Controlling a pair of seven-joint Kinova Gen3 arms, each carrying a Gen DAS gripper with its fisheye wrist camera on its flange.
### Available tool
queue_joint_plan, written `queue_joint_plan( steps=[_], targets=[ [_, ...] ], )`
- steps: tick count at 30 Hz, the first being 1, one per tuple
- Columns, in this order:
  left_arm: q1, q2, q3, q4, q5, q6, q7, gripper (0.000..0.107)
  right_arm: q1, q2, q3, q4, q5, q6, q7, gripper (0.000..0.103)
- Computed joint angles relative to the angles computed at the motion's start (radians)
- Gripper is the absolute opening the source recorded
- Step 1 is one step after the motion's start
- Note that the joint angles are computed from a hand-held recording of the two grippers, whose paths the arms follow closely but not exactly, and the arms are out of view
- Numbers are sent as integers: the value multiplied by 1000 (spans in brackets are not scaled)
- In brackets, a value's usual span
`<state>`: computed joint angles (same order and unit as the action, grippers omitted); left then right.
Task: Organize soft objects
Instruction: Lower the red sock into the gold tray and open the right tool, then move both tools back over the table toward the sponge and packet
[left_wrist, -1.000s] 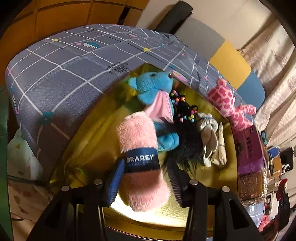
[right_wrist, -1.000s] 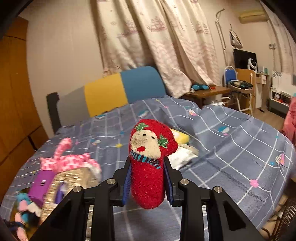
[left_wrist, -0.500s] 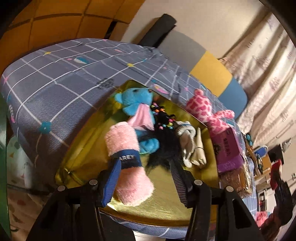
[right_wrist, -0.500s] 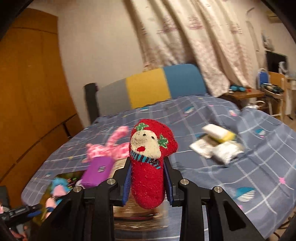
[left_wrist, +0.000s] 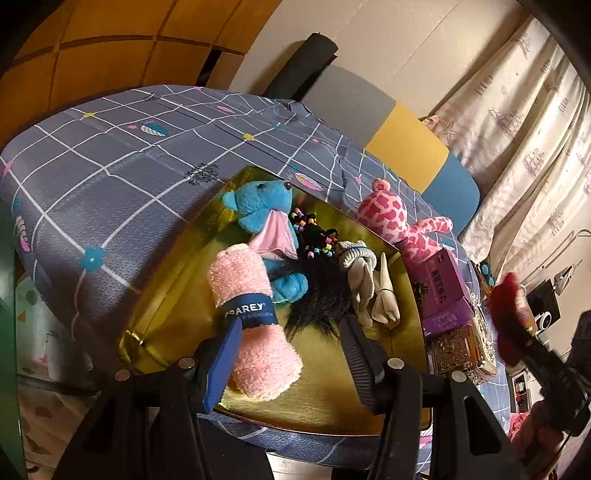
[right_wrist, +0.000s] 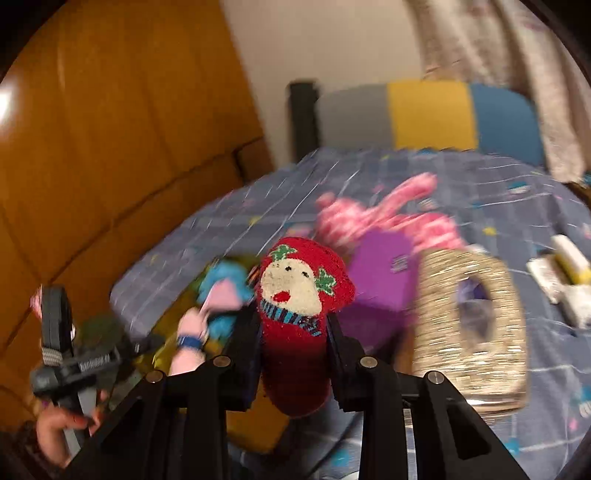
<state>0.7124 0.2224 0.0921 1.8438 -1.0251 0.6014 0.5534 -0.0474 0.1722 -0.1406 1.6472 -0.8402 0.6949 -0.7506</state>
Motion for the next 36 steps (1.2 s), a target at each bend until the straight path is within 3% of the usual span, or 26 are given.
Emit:
queue_joint_plan(
  steps=[7, 19, 20, 22, 27, 36],
  targets=[
    [0, -28, 7, 36, -40, 19, 72, 56, -81, 90, -34, -79, 119, 88, -88, 31],
    [-45, -65, 50, 87, -82, 39, 170, 56, -208, 192, -62, -173, 327, 119, -252, 34],
    [-48, -67, 53, 89, -85, 40, 174, 56, -221, 204, -60, -187, 350, 126, -274, 37],
    [-54, -69, 58, 92, -86, 39, 176, 56, -237, 216, -61, -195, 382, 122, -308, 56],
    [-67, -73, 63, 100, -91, 26, 187, 56, -207, 209, -87, -176, 365, 113, -314, 58],
    [-70, -63, 65, 102, -110, -16, 188, 55, -105, 118, -111, -78, 203, 39, -197, 59]
  ],
)
